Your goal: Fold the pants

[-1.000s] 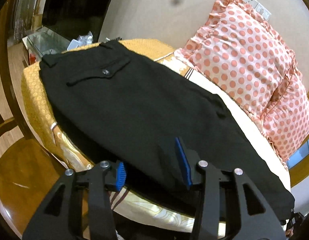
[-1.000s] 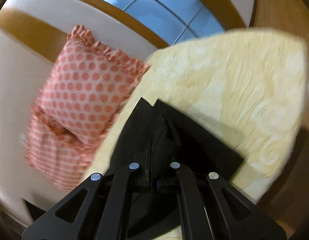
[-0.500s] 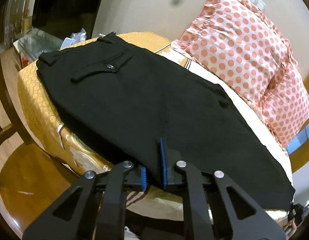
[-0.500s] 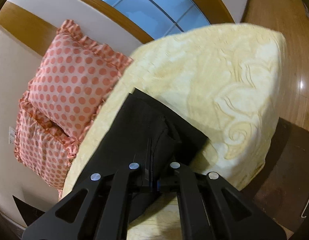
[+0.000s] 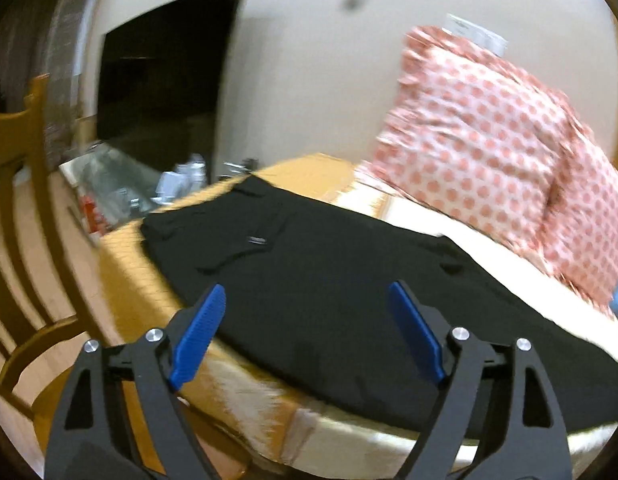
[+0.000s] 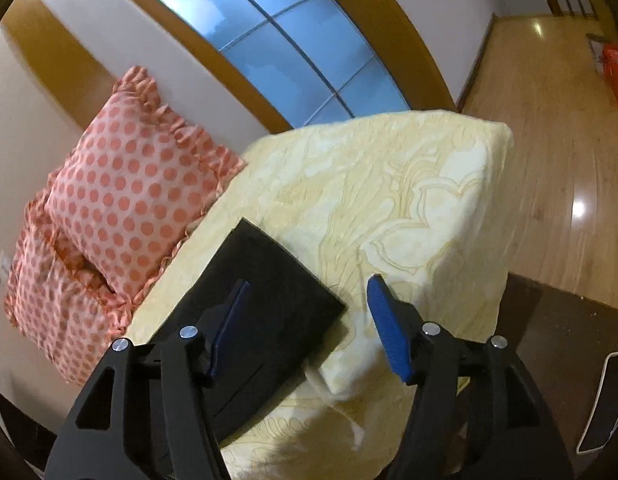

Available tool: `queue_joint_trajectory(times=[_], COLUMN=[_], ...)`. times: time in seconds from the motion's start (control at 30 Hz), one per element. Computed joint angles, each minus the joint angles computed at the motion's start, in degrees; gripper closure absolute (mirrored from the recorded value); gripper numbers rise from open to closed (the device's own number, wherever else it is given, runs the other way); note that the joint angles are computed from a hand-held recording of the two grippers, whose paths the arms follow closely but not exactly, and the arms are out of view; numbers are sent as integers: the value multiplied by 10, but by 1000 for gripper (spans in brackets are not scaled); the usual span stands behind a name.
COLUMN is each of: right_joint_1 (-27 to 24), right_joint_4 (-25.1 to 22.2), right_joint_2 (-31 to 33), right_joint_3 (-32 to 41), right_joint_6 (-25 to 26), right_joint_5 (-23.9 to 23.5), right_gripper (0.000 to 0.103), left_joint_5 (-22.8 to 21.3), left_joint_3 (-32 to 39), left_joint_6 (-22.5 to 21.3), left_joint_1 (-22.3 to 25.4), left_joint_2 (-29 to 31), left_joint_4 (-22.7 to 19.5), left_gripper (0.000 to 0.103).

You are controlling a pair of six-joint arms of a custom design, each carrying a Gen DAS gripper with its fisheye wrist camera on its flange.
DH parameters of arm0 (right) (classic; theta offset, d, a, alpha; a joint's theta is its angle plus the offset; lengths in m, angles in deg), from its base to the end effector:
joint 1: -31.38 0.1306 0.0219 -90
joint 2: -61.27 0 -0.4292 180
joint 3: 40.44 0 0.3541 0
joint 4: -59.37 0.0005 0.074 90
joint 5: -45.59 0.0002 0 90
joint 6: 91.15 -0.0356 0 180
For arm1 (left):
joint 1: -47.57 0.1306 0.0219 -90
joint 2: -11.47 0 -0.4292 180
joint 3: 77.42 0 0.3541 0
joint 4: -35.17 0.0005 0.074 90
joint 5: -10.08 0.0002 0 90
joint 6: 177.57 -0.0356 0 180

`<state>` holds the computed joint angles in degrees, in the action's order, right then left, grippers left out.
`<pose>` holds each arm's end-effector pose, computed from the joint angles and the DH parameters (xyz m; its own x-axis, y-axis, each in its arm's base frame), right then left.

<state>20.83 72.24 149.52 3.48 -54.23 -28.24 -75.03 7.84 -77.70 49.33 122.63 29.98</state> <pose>0.3464 -0.0751 0.2555 0.0191 0.7775 -0.6286 0.6561 0.4647 0.5946 0.5888 0.0146 0.3195 -0.5158 -0.1867 -0.8361 -0.0467 0.9806 -0.1902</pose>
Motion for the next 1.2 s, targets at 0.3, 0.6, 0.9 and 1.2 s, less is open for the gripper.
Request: queue_joint_trajectory(times=[0.3, 0.6, 0.9, 1.2], right_joint_1=[80, 49, 217, 361], right_joint_4=[59, 39, 20, -295], right_joint_2=[29, 42, 79, 323], right_joint_3=[5, 28, 222, 522], right_joint_6=[62, 13, 266, 430], right_joint_5=[-21, -13, -20, -191], right_gripper=[55, 84, 98, 98], left_joint_5=[55, 107, 92, 117], left_joint_3=[43, 24, 11, 17], left_joint_6=[-40, -54, -76, -41], left_joint_1=[-37, -29, -34, -25], left_joint_2=[42, 50, 50, 51], left_joint_4=[-61, -47, -20, -23], left_gripper=[14, 2, 2, 2])
